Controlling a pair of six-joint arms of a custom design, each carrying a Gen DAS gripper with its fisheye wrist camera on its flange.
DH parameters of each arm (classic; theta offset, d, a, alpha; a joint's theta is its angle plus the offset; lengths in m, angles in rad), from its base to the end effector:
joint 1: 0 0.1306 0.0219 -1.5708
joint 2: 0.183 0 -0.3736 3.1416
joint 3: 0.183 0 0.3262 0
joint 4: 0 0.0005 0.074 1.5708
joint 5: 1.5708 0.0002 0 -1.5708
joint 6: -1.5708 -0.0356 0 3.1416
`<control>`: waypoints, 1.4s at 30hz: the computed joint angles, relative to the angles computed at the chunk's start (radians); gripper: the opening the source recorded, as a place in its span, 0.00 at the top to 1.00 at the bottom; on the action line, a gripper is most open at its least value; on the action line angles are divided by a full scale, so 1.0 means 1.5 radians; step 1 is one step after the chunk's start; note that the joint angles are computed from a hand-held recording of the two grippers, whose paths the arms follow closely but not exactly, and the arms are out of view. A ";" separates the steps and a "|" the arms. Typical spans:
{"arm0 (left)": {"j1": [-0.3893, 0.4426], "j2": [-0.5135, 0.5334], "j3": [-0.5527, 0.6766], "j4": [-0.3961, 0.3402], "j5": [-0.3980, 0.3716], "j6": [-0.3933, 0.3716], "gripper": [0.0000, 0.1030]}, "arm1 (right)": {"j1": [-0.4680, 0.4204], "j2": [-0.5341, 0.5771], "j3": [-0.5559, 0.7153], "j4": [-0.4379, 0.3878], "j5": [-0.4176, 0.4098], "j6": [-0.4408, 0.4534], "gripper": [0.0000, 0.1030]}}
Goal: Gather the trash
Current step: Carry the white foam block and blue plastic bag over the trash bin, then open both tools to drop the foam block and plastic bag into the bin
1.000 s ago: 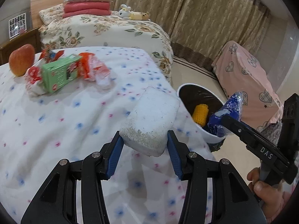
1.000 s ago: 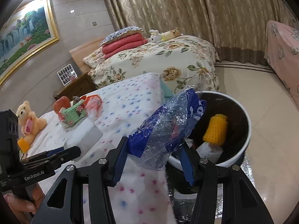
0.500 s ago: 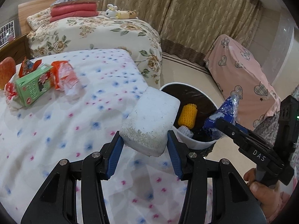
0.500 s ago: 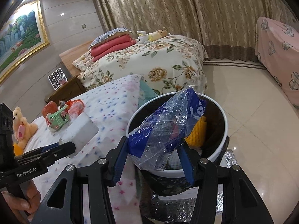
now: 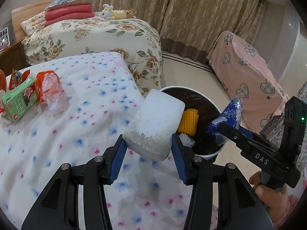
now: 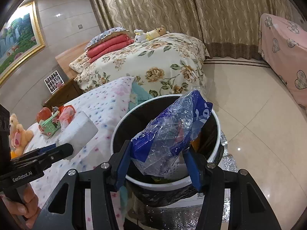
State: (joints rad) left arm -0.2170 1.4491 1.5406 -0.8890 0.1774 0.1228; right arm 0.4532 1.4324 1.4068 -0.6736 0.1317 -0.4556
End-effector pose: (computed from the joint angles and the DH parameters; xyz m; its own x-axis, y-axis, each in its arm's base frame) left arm 0.4337 -0.1026 0.4551 -0.7343 0.0384 -0.6778 0.2442 0.9465 -0.2109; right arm 0.4052 0.1916 0.4250 -0.6708 0.1585 -0.7245 -0.0540 0.9639 0.2609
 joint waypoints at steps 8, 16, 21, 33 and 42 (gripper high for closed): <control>-0.018 0.030 0.035 -0.006 -0.009 -0.002 0.55 | -0.020 0.010 0.006 -0.001 -0.018 0.007 0.45; -0.031 0.057 0.063 -0.011 -0.017 -0.006 0.55 | -0.038 0.026 0.016 -0.012 -0.046 0.020 0.44; -0.033 0.069 0.072 -0.014 -0.020 -0.006 0.54 | -0.047 0.031 0.019 -0.016 -0.058 0.022 0.44; -0.039 0.098 0.101 -0.027 -0.015 -0.001 0.53 | -0.055 0.047 0.042 -0.034 -0.071 0.039 0.42; -0.033 0.099 0.103 -0.032 -0.006 0.006 0.41 | -0.057 0.045 0.045 -0.053 -0.069 0.034 0.21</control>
State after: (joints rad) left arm -0.2668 1.5971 1.6950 -0.9362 0.1677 0.1320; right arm 0.3677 1.5003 1.4742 -0.7530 0.0285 -0.4053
